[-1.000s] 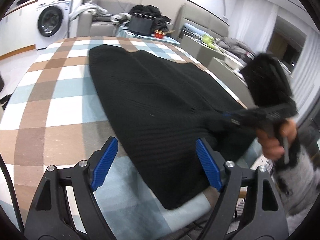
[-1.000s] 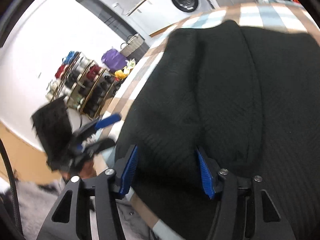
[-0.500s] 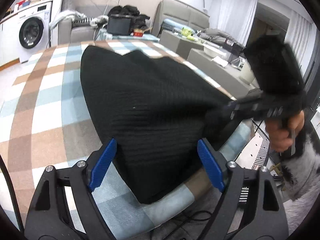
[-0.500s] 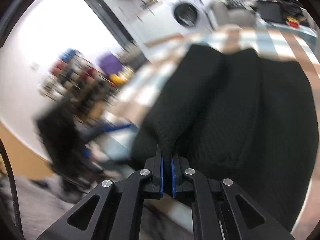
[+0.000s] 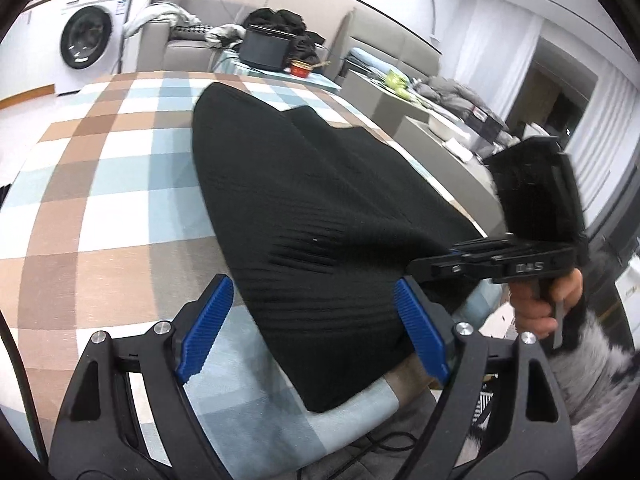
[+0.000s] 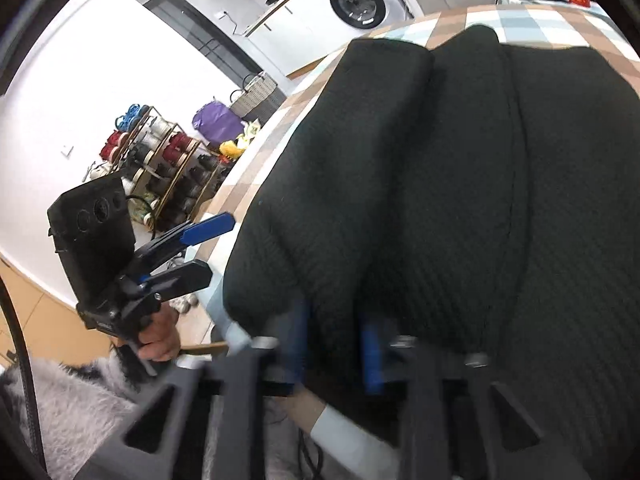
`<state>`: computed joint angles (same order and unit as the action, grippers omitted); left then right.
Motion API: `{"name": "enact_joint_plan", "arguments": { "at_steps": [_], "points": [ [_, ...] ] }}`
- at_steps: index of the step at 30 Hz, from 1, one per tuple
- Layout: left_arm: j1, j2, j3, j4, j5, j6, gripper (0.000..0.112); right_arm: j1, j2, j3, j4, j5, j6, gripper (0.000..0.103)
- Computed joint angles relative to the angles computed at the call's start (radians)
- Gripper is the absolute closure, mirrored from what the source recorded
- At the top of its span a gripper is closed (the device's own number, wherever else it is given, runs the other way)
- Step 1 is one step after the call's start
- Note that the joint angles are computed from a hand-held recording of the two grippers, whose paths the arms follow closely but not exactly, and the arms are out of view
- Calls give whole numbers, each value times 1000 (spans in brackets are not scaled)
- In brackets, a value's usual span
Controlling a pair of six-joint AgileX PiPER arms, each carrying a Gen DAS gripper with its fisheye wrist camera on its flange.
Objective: Fold small clothes
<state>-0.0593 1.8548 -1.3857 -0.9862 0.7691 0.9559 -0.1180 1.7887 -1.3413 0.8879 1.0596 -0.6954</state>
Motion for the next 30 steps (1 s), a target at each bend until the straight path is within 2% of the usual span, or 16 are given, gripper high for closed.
{"name": "enact_joint_plan", "arguments": {
  "at_steps": [6, 10, 13, 14, 16, 17, 18, 20, 22, 26, 28, 30],
  "points": [
    [15, -8, -5, -13, 6, -11, 31, 8, -177, 58, 25, 0, 22, 97],
    [-29, 24, -34, 60, 1, -59, 31, 37, -158, 123, -115, -43, 102, 97],
    [-82, 35, -35, 169, -23, -89, 31, -13, -151, 148, -77, -14, 49, 95],
    [-95, 25, -19, 190, -52, -92, 31, -18, -156, 139, -80, -3, 50, 91],
    [-110, 13, 10, 211, -90, -79, 31, -25, -149, 126, -51, 12, 36, 76],
    [-106, 16, 11, 208, -81, -78, 31, -45, -138, 115, -11, 39, 20, 57],
    [-96, 25, 4, 202, -58, -81, 31, -52, -123, 103, 16, 43, 20, 46],
    [-89, 48, -20, 217, -19, -110, 31, -80, -99, 70, 38, 40, 36, 46],
    [-90, 42, 2, 201, -33, -66, 30, -84, -70, 31, 41, 1, 81, 46],
    [-88, 41, 13, 191, -37, -29, 29, -62, 114, -217, -12, 1, 251, 47],
    [-83, 41, 16, 178, -32, -9, 29, -42, 185, -327, -56, 5, 300, 55],
    [-74, 39, 25, 164, -28, 12, 29, 12, 233, -412, -130, -4, 372, 70]
  ]
}}
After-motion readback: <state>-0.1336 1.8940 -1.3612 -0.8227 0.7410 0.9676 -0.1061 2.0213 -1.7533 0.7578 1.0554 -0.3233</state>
